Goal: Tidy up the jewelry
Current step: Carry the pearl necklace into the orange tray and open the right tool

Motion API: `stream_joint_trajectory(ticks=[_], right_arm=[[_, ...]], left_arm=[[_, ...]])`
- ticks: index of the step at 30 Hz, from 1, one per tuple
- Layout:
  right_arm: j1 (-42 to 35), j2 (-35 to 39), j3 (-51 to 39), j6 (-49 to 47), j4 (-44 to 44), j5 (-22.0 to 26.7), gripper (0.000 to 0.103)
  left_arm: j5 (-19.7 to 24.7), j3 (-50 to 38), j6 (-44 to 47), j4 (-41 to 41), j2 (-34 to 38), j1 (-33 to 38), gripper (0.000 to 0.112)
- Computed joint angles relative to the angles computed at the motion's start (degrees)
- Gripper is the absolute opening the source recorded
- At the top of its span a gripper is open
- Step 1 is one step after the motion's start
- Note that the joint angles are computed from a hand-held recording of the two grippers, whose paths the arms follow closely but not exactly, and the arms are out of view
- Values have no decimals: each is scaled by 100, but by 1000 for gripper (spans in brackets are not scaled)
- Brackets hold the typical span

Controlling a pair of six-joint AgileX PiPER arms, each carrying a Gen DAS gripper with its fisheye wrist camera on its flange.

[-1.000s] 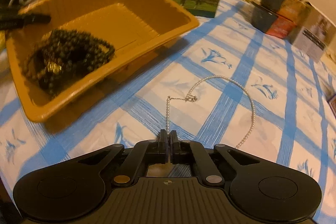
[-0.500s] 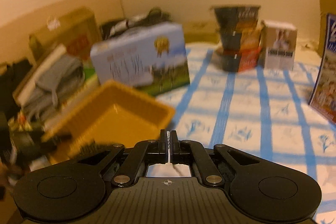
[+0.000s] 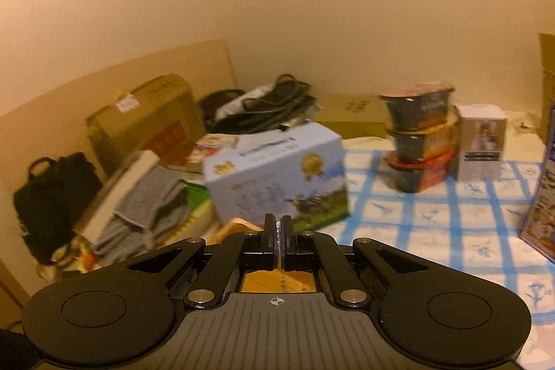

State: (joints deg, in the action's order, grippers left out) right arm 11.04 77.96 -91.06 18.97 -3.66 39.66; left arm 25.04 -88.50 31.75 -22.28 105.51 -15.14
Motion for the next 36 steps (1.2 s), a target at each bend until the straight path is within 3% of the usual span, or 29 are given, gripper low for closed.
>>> stream_joint_trajectory(ticks=[8,16,20,26,36], right_arm=[[560,626,-619,23,122,-73,1],[714,1530,-1337,-402,986,-535,1],[764,1826,-1450,-215,847,-744,1],[642,2327,-1496,-424,1241,-453,2],[576,2394,-1152,-87,920,-185,2]], left_arm=[[6,9,52,-76,-1,19,7],[29,-16,56,-107,11,29,6],[51,-41,95,-146,26,38,6],[82,-67,169,-235,42,57,6],[107,-110,178,-266,78,70,6]])
